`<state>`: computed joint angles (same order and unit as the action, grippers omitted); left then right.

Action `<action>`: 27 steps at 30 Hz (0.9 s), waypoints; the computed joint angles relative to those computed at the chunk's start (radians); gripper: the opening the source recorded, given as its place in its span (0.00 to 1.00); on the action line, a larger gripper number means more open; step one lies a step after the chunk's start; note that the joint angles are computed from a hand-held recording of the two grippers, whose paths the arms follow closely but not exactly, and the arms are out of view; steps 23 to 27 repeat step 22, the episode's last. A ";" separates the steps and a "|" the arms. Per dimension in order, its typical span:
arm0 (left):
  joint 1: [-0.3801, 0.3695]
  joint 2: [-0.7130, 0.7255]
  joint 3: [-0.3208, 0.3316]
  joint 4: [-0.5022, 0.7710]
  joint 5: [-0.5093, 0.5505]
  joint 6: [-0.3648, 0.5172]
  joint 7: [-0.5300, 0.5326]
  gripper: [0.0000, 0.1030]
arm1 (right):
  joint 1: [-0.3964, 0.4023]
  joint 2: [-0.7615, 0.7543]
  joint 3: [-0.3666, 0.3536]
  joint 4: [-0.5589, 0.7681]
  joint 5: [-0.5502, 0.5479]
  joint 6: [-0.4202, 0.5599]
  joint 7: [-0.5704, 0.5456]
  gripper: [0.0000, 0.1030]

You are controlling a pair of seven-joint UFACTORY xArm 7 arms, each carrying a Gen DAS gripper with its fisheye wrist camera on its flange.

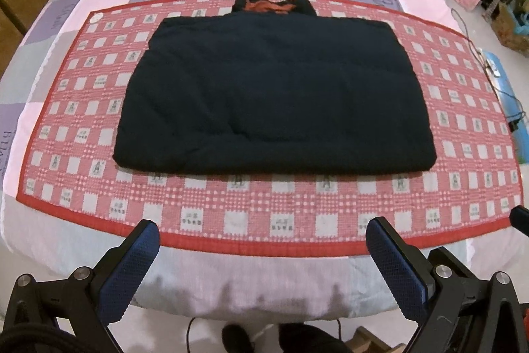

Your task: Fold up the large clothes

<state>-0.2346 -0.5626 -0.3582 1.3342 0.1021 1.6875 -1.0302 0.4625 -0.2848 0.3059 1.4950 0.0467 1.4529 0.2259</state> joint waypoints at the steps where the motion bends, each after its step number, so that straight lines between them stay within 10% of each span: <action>1: 0.000 0.001 0.001 -0.001 -0.002 -0.002 0.000 0.99 | 0.000 -0.003 -0.001 -0.001 0.001 0.001 0.000 1.00; 27: -0.008 0.004 0.017 -0.044 -0.006 -0.056 0.008 0.99 | 0.005 0.029 0.000 -0.002 -0.006 -0.011 0.008 1.00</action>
